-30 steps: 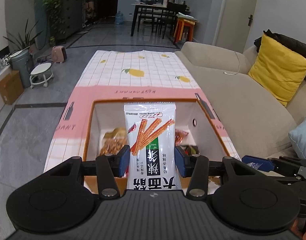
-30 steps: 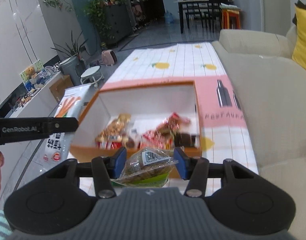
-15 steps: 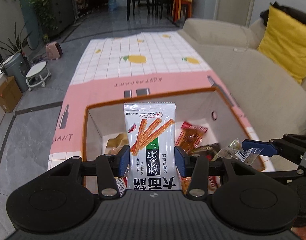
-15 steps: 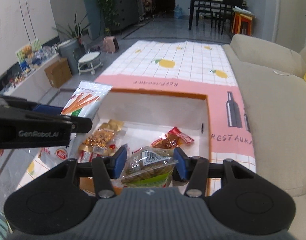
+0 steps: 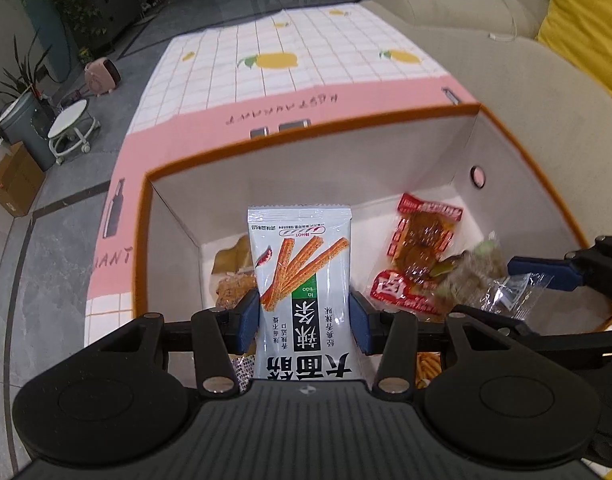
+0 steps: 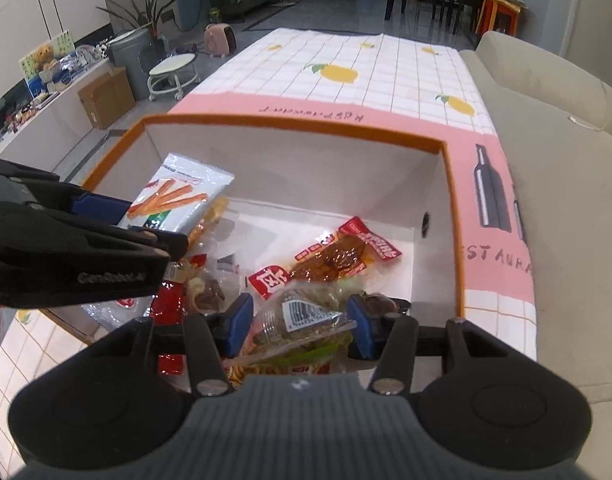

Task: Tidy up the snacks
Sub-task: 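Carry both held bags over the orange box, then lower both bags into the box and open both tools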

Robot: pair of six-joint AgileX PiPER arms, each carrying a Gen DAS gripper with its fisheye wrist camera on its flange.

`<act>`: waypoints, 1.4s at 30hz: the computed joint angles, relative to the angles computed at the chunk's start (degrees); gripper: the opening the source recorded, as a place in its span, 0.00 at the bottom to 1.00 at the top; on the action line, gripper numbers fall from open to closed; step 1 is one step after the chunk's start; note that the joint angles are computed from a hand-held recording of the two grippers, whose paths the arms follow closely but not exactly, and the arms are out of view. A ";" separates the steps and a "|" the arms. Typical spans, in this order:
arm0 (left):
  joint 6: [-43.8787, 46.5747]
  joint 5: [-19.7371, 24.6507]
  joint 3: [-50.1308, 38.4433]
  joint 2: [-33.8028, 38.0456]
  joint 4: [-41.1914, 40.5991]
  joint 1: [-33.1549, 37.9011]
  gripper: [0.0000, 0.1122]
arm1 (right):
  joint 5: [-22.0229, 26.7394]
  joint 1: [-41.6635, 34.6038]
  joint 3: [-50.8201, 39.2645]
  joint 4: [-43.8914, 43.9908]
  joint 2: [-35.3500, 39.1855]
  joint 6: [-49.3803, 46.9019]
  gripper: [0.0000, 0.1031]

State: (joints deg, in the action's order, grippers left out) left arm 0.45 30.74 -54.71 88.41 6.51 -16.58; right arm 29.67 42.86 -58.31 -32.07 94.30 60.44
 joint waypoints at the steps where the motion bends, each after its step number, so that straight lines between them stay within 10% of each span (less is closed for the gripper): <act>1: -0.43 -0.13 -0.17 0.88 0.63 -0.05 0.48 | 0.16 0.03 -0.35 0.10 0.50 -0.22 0.48; 25: 0.42 1.68 0.28 1.02 2.54 0.96 0.58 | 4.56 0.86 -5.06 0.66 2.80 -4.63 0.64; 42: -2.73 3.47 6.50 -18.22 3.46 0.24 0.65 | 13.38 6.30 -2.93 -3.15 -7.21 3.83 0.86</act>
State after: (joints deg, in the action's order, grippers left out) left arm -2.28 34.22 -48.22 70.20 9.97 -16.33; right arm 43.05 49.16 -61.24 -35.22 87.08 64.26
